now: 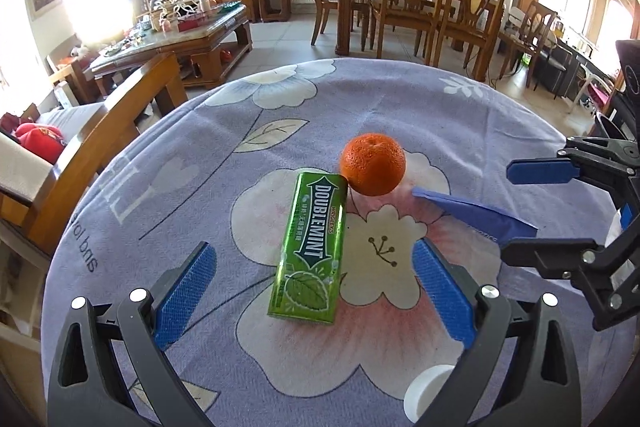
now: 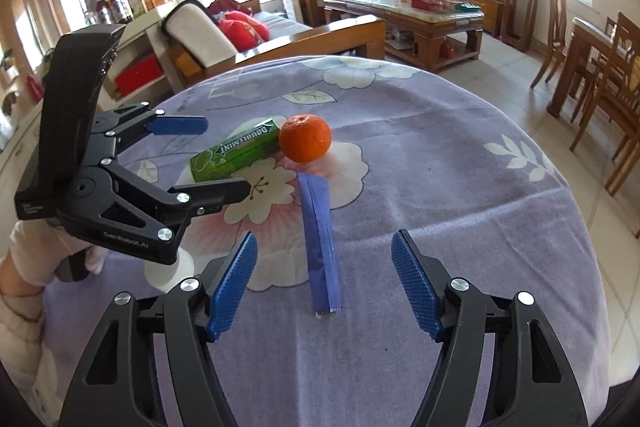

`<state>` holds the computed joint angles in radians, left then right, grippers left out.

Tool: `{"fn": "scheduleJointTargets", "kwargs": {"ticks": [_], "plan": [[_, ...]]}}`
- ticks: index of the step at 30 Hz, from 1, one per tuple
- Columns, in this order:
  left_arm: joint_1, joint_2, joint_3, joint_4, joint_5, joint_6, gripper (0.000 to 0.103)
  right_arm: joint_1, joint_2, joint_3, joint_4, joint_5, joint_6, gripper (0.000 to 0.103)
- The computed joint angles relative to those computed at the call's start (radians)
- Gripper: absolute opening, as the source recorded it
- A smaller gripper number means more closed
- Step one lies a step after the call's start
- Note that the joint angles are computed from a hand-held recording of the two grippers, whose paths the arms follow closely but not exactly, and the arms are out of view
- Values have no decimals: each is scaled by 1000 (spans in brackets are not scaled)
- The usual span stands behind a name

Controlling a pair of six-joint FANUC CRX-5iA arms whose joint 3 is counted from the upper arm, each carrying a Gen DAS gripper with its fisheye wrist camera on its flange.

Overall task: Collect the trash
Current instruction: 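Grasp the green Doublemint gum pack with the left tool while the right tool grasps the blue strip, then carry the gum pack and blue strip with both tools over the black bin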

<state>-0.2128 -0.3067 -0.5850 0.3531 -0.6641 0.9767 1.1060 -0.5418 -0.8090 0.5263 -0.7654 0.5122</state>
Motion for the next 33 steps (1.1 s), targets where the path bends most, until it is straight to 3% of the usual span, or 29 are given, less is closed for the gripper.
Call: {"fn": "scheduleJointTargets", "kwargs": {"ticks": [2, 5, 14, 18, 20, 27, 33], "plan": [[0, 0, 1, 0, 1, -6, 94, -13, 16, 10, -16, 8, 20, 64], [-1, 24, 30, -39, -25, 28, 78, -28, 36, 18, -31, 21, 43, 61], [10, 19, 21, 0, -31, -14, 58, -27, 54, 18, -10, 7, 48, 46], [7, 14, 20, -7, -20, -17, 35, -21, 58, 15, 11, -9, 45, 20], [13, 11, 15, 1, -16, -21, 31, -23, 55, 16, 4, -10, 50, 16], [10, 4, 7, 16, -2, -35, 30, -34, 15, 7, -29, 6, 45, 15], [2, -46, -21, 50, -1, -52, 30, 4, -74, -25, 4, -41, -9, 15]]}}
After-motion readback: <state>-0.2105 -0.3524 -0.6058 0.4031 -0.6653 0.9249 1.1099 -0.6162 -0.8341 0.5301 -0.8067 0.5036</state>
